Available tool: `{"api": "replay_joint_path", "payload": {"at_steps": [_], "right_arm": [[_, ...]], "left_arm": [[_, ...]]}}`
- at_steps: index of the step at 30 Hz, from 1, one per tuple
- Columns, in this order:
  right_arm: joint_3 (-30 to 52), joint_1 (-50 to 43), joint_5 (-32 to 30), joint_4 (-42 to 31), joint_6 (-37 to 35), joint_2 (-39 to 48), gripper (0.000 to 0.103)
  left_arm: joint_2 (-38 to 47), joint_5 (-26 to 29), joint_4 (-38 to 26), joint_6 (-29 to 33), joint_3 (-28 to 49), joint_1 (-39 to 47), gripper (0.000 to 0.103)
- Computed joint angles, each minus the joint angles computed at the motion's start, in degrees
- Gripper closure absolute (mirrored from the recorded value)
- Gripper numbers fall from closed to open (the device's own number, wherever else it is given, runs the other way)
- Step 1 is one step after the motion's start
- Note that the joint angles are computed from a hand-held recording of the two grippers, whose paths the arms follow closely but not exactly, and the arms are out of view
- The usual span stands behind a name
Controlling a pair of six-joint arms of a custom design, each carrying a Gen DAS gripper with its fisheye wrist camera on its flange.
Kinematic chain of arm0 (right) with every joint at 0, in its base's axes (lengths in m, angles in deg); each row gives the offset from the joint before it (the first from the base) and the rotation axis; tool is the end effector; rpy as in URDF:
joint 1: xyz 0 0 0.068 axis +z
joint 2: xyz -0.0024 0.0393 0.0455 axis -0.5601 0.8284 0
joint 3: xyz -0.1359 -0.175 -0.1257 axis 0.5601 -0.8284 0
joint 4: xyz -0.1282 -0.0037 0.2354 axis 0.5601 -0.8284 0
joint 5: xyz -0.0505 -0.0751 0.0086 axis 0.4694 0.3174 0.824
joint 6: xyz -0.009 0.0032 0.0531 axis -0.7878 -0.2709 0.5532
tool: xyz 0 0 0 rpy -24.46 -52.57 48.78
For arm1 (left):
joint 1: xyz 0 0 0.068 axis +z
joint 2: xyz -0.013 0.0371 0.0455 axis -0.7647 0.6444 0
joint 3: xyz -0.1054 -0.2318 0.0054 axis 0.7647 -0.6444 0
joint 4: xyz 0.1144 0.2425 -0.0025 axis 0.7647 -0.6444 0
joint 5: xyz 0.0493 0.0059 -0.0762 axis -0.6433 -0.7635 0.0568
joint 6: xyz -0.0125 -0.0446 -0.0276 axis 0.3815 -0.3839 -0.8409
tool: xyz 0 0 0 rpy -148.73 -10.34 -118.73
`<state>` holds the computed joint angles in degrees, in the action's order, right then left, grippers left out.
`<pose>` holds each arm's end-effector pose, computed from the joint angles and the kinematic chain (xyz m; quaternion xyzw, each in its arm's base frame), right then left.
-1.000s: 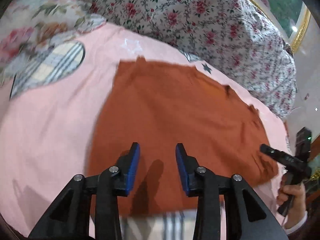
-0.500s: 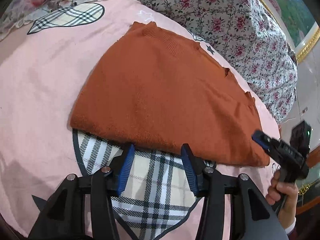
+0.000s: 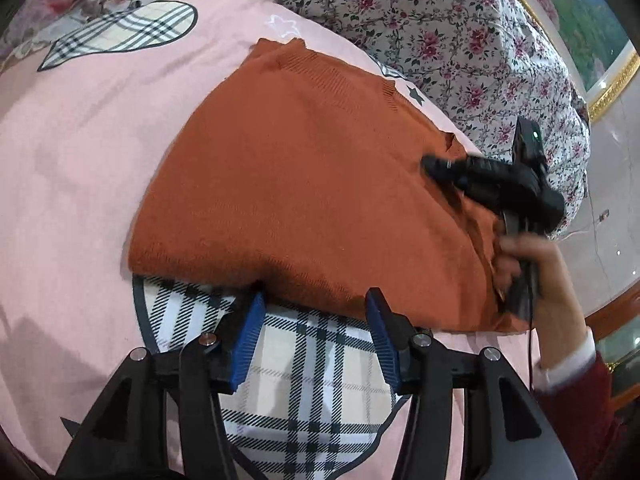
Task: Fold small clothes
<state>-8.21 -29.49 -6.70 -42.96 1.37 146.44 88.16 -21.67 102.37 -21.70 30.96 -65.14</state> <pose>0.3885 0.0427 0.0833 -0.0061 0.9342 0.1985 0.2965 0.2187 -0.0667 0.0585 -0.1260 0.9216 -0.2320 0.2844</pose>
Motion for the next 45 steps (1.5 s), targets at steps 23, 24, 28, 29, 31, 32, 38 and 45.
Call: {"api": "replay_joint_path", "payload": {"at_steps": [23, 24, 28, 29, 31, 32, 38, 45], "right_arm": [[-49.70, -15.96, -8.55, -3.55, 0.99, -58.89, 0.053], [-50.68, -17.29, -9.53, -4.60, 0.73, -60.37, 0.053], [-53.71, -22.02, -12.97, -8.72, -0.49, -66.58, 0.053], [-53.86, -22.36, -13.26, -8.86, -0.68, -66.73, 0.053], [-53.58, -22.15, -13.32, -8.97, -0.79, -66.32, 0.053], [-53.53, -22.33, -13.61, -9.16, -1.13, -66.44, 0.053], [-51.92, -25.83, -15.96, -8.03, -4.18, -63.07, 0.053], [-43.86, -33.94, -22.34, -5.62, -8.44, -48.11, 0.053]], "left_arm": [[9.99, -5.76, 9.82, -12.57, 5.80, 3.37, 0.042], [9.47, -5.74, 9.59, -12.51, 5.27, 3.29, 0.042], [8.15, -7.10, 9.44, -12.35, 3.77, 2.71, 0.050], [8.37, -7.30, 8.74, -12.41, 4.47, 3.01, 0.056], [8.30, -8.21, 7.16, -11.78, 5.56, 3.30, 0.071], [8.12, -8.27, 6.25, -11.06, 6.20, 3.34, 0.084], [-1.89, -17.05, -1.25, -4.51, 7.83, -5.29, 0.096], [-0.74, -22.34, -8.12, 3.61, 19.04, -20.78, 0.097]]}}
